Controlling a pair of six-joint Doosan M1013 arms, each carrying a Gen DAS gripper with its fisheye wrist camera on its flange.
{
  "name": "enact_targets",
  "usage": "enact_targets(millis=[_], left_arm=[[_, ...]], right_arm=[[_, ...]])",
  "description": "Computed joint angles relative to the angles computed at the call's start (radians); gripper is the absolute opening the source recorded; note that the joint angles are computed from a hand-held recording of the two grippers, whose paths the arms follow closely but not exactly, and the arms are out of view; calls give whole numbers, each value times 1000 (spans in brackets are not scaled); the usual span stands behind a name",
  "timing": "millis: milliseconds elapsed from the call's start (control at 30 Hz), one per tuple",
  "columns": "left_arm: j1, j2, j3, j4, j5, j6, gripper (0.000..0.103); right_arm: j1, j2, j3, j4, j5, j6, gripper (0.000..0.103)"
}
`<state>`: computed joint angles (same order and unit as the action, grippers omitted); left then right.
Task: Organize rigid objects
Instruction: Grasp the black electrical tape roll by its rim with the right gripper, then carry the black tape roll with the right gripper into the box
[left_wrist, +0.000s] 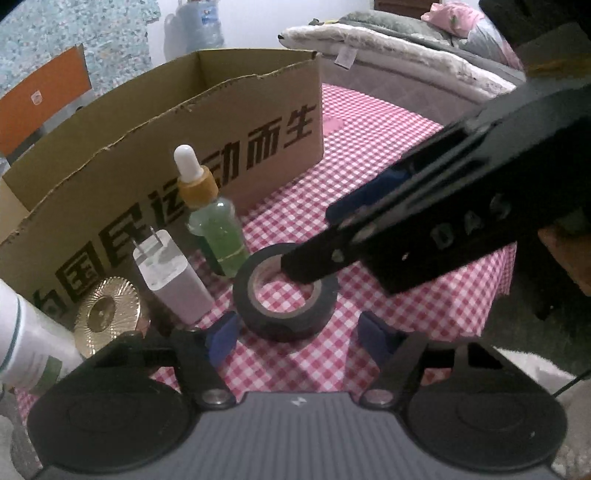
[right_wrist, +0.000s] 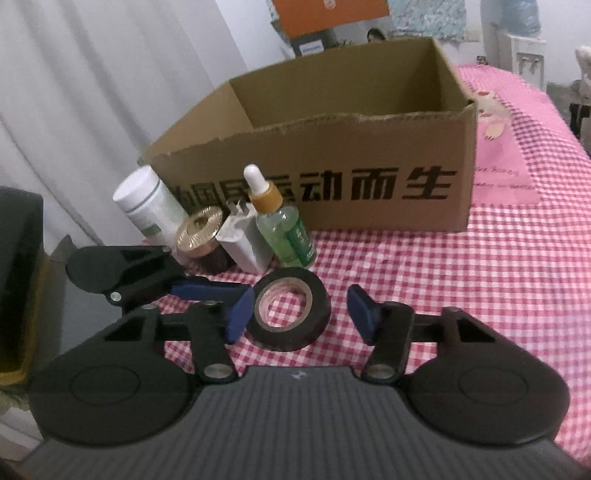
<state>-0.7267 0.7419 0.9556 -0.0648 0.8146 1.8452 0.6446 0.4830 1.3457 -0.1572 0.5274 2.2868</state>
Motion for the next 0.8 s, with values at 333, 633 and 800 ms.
enact_targets(millis=[333,633,800], left_arm=[[20,27,-42,-57,20,-29,64],[20,19,-24,-59,-10,-42,64],[19,4,-7,-77,-21,-40,64]], right_arm=[[-14,38,-39,83,38,-78,30],[-16,39,-28,46,27,-31,19],[-11,23,-9,23,13,8,19]])
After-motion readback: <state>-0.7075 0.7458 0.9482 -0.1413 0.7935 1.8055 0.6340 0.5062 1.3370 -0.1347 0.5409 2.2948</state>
